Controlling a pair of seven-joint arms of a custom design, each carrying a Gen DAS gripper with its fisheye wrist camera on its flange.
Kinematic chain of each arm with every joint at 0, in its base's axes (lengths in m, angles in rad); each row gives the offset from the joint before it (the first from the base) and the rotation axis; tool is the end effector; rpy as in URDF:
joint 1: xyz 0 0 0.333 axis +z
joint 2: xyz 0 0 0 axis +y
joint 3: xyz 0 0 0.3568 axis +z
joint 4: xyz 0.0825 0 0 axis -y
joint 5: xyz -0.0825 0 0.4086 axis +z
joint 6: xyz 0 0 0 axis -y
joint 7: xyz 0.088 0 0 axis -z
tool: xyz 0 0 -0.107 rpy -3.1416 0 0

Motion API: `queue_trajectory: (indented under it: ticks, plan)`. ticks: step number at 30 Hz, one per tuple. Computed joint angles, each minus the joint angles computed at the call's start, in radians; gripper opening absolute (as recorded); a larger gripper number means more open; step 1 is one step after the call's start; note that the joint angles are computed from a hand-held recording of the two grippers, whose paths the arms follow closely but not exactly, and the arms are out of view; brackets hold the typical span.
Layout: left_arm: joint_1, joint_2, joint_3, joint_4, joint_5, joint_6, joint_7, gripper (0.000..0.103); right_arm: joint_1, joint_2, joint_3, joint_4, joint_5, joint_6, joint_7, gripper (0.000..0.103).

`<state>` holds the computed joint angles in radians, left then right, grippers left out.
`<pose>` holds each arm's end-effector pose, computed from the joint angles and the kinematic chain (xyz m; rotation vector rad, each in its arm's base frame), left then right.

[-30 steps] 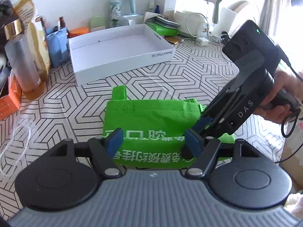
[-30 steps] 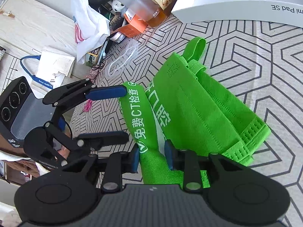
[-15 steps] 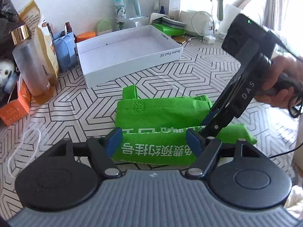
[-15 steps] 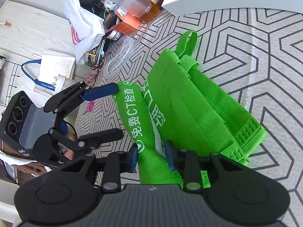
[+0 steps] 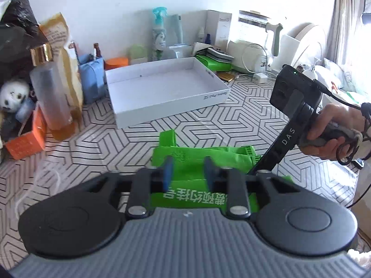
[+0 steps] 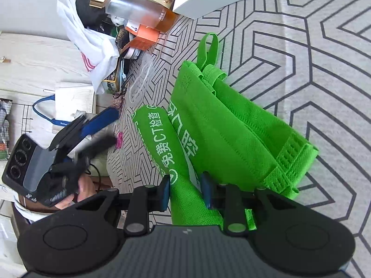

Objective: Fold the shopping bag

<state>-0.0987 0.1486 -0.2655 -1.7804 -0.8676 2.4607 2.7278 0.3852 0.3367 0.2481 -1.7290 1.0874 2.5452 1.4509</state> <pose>0.6347 -0.2295 0.5630 -0.8122 2.5718 -1.2577 0.5968 0.3988 0.4662 -1.5380 1.6641 0.6687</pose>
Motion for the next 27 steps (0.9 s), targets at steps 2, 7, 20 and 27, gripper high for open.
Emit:
queue_trajectory:
  ticks: [2,7,20,27]
  plan:
    - [-0.001,-0.003,0.002,-0.004,0.02,-0.021,-0.012,0.014,-0.01,0.003,0.004,0.001,0.024,-0.01,-0.012,0.027]
    - [-0.019,0.014,-0.006,-0.013,0.083,-0.025,-0.037,0.014,-0.015,0.001,0.005,-0.008,0.068,-0.008,-0.032,0.027]
    - [-0.03,0.089,-0.025,0.069,0.254,-0.056,-0.215,0.014,-0.01,-0.004,-0.002,-0.016,0.074,0.005,-0.017,0.025]
    - [-0.042,0.113,-0.038,0.108,0.367,-0.07,-0.286,0.014,0.104,-0.052,-0.071,-0.031,-0.316,0.111,0.177,0.043]
